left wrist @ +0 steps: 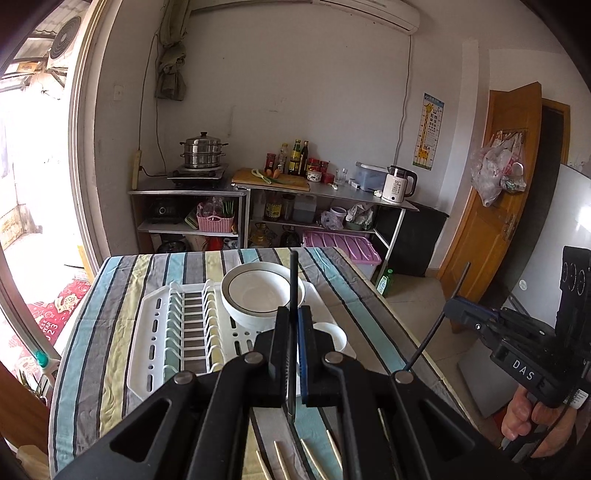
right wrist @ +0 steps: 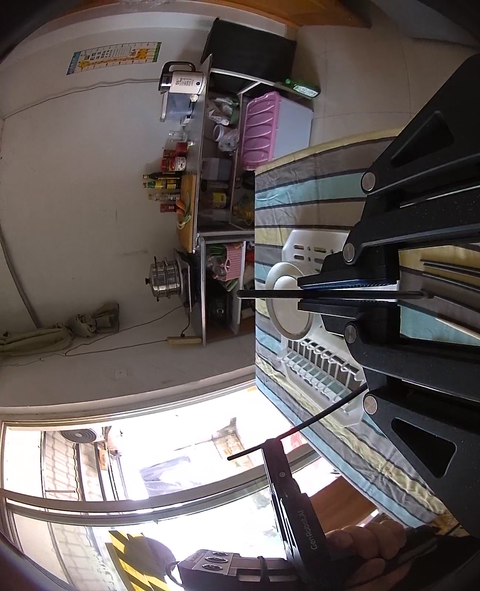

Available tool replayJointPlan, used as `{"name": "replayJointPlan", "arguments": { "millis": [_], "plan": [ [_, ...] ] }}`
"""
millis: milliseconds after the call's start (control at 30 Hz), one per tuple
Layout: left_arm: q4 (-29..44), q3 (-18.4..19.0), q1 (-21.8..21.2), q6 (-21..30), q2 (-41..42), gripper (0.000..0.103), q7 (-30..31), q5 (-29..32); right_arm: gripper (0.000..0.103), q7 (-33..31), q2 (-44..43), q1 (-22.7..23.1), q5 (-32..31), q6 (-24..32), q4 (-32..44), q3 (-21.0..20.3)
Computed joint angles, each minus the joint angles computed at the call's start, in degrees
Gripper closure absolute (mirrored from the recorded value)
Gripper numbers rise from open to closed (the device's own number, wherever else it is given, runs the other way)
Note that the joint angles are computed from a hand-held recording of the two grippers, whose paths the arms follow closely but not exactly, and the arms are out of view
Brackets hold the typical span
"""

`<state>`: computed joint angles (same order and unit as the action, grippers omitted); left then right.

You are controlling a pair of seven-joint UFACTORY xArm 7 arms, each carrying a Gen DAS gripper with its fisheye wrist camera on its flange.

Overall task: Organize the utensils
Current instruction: 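Lift the black chopsticks upright with both tools and carry them over the white cup, then lower the black chopsticks into the white cup and open both tools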

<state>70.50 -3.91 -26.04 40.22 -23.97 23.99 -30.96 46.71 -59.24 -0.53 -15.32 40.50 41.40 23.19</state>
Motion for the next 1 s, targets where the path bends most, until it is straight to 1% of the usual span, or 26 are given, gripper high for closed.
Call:
{"name": "replayJointPlan", "arguments": {
  "millis": [200,400,567,667,767,1000],
  "plan": [
    [9.4,-1.52,-0.68,-0.38,7.85,0.098,-1.19,-1.42,0.098,-0.65,2.94,-3.55,-1.67,-4.72,2.26,-2.23],
    [16.68,-3.85,0.24,-0.36,15.19,0.098,-3.19,-1.99,0.098,-0.44,6.34,-6.33,-2.23,-9.45,3.09,-2.81],
    [19.64,-5.44,1.2,0.22,19.83,0.098,-4.68,-2.1,0.098,-0.02,9.89,-7.62,-2.32,-13.69,2.19,-3.41],
    [19.96,-6.15,1.74,0.69,21.58,0.098,-5.38,-2.6,0.098,0.55,11.48,-7.6,-1.8,-16.03,0.64,-4.01],
    [20.73,-6.91,2.04,1.33,23.49,0.099,-6.67,-2.31,0.098,0.78,13.21,-7.02,-0.91,-17.95,-0.88,-5.01],
    [20.87,-7.7,2.96,2.28,25.99,0.098,-8.21,-2.71,0.098,0.31,15.69,-5.67,0.98,-20.28,-3.37,-7.27]
  ]
}}
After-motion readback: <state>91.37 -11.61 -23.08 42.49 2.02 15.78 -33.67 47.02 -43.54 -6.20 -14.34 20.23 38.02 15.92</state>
